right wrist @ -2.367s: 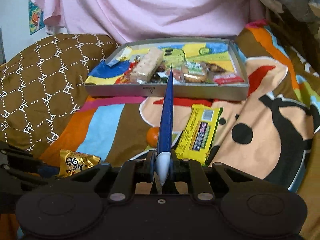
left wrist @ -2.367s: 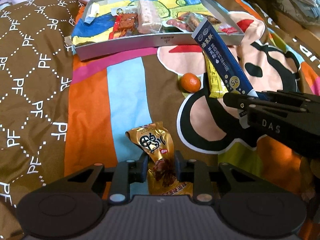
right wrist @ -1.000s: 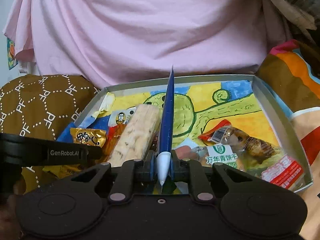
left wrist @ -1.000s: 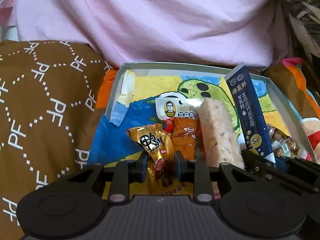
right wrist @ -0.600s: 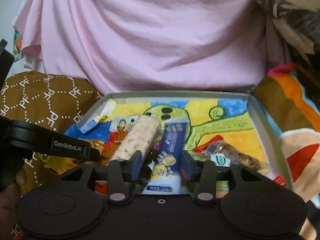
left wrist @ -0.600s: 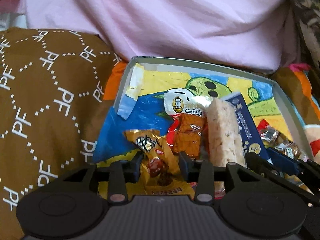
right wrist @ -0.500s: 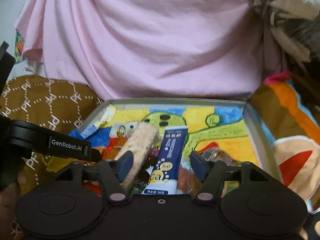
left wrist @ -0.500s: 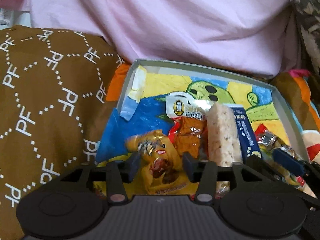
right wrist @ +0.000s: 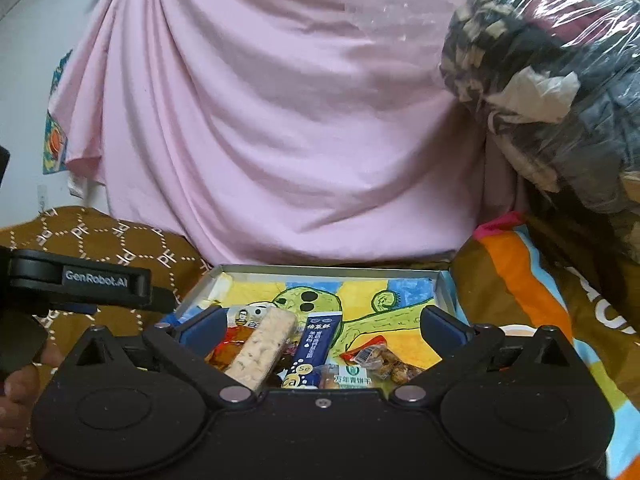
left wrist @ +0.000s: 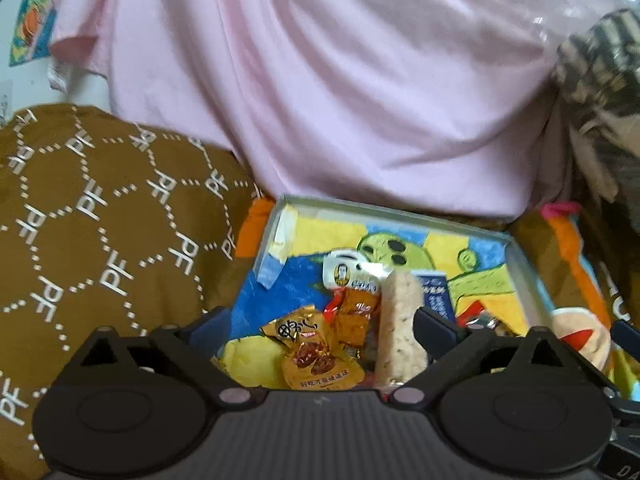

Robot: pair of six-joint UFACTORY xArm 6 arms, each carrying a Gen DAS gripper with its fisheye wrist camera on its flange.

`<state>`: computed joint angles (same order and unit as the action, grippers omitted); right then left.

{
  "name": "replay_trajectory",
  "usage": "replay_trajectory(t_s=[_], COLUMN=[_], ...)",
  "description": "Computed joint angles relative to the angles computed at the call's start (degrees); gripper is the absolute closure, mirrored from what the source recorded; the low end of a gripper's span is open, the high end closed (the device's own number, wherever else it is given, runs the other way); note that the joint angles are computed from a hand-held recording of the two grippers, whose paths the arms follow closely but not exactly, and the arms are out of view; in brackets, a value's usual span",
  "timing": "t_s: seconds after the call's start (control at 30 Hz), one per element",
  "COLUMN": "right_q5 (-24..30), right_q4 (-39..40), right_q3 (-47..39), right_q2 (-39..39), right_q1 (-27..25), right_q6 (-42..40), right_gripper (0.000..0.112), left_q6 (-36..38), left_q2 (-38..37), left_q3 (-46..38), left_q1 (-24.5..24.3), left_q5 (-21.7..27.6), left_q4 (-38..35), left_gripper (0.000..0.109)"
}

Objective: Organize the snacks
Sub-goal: 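Raise both tools up and away from the tin tray, then move the right tool to the yellow snack bar while the left tool approaches the mandarin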

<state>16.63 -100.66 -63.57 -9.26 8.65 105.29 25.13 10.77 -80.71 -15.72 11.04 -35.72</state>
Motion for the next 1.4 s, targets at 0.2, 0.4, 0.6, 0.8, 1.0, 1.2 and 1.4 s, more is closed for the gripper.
replay_trajectory(t_s=[0.2,0.4,0.6,0.8,1.0,1.2,1.4], right_q5=[2.34,6.52,11.04,14.52,16.16,19.37,20.46], right_q4=[5.12,8.63,12.60,19.91,28.40,33.88,39.50], right_q3=[6.50,12.21,17.45,22.46,26.43,27.90,27.51], right_q2=[-8.21,-15.47,-21.66,-26.84,-30.09,-30.31,-27.96], right_q1=[2.23,6.49,11.35,15.07,17.71,20.78,21.47], right_q6=[-3.80,-6.18,-8.58,-12.25,-17.79,-22.10,-27.58], right_gripper=[0.010,0.010,0.010,0.010,0.010,0.010,0.010], left_q6=[5.34,10.13,11.91,9.80,7.80,8.71,7.83], left_q2=[-7.53,-14.77,-22.16,-29.21,-34.35,-37.94,-39.87], left_q3=[7.02,14.37,22.51,31.01,36.99,41.90,45.55], left_q1=[-0.65,-1.33,-1.03,-0.48,0.52,1.06,1.94], left_q5=[-3.14,-5.05,-5.36,-5.50,-3.80,-2.42,-2.55], left_q4=[-5.83,-8.69,-8.77,-5.26,-2.23,-0.87,1.57], left_gripper=[0.006,0.006,0.006,0.006,0.006,0.006,0.006])
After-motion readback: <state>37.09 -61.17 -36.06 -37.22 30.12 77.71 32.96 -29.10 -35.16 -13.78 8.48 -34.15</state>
